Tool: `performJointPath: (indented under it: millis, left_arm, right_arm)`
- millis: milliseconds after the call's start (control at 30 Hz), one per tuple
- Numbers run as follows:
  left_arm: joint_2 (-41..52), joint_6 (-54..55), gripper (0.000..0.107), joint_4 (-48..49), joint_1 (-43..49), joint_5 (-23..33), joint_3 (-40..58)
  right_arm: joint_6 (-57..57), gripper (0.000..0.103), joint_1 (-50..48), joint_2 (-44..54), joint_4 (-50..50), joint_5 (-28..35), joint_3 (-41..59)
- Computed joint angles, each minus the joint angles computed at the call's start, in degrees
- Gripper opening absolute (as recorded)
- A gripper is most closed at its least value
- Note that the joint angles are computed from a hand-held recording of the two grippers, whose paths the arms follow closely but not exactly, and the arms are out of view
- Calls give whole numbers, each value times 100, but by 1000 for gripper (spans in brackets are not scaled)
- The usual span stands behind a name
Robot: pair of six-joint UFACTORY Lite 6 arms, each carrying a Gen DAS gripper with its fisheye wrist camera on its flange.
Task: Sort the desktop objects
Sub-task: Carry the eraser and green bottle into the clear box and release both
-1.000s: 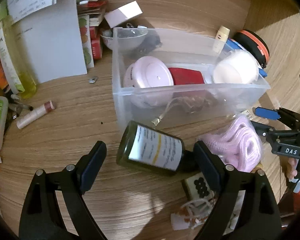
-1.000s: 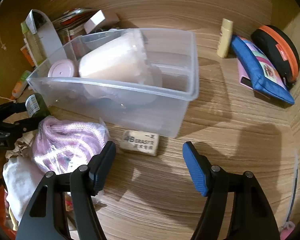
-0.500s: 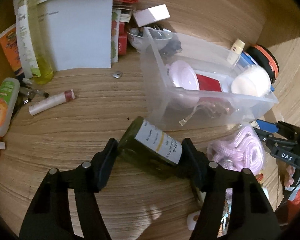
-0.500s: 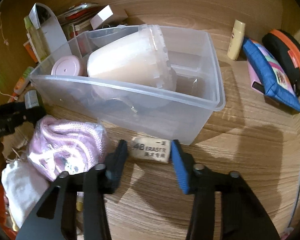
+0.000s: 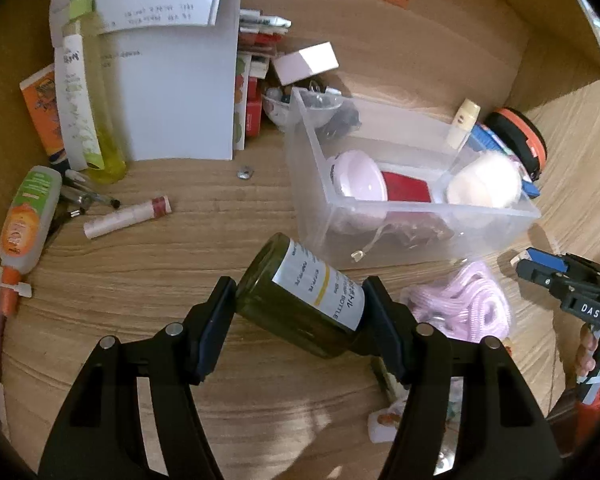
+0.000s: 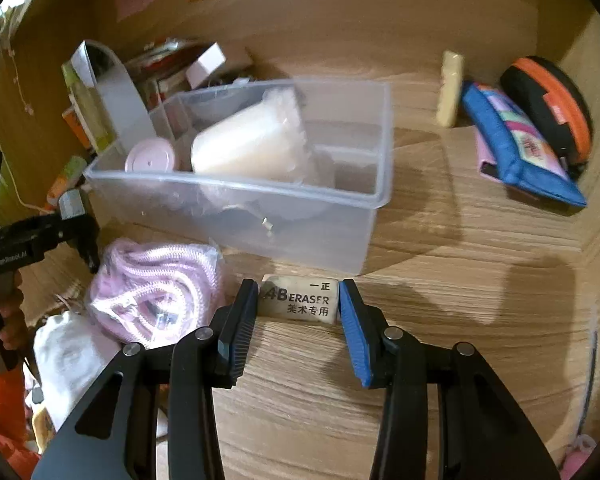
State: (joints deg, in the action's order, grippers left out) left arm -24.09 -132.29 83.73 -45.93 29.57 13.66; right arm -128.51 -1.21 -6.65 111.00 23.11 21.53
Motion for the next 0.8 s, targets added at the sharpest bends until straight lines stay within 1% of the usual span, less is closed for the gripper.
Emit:
performJointPath:
  millis: [167, 267, 367, 433, 533, 700, 800]
  left_arm:
    - [-579, 720, 64, -879, -609, 742, 50]
    - [-853, 1033, 64, -1138, -838, 1093, 175]
    - [-990, 1221, 64, -1169, -933, 1288, 312]
    - [-994, 1301, 64, -1130, -907, 1329, 413]
    - [-818, 1370, 64, -983, -735, 1223, 632]
    - [-360, 1309, 64, -682, -369, 1187, 994]
    - [-164, 1321, 64, -494, 81, 804, 1158]
  right_arm:
    - [975, 38, -545, -794, -1119, 266, -213]
    - [1496, 38, -711, -1083, -1613, 446, -198]
    - [1845, 38, -842, -1334, -1938, 618, -177]
    - [1918, 38, -845, -1426, -1991, 676, -153]
    - [2047, 38, -800, -1563, -2055, 720, -96]
    - [1895, 38, -647, -1529, -1817, 561, 16]
    - [1812, 38, -636, -1381, -1719, 515, 94]
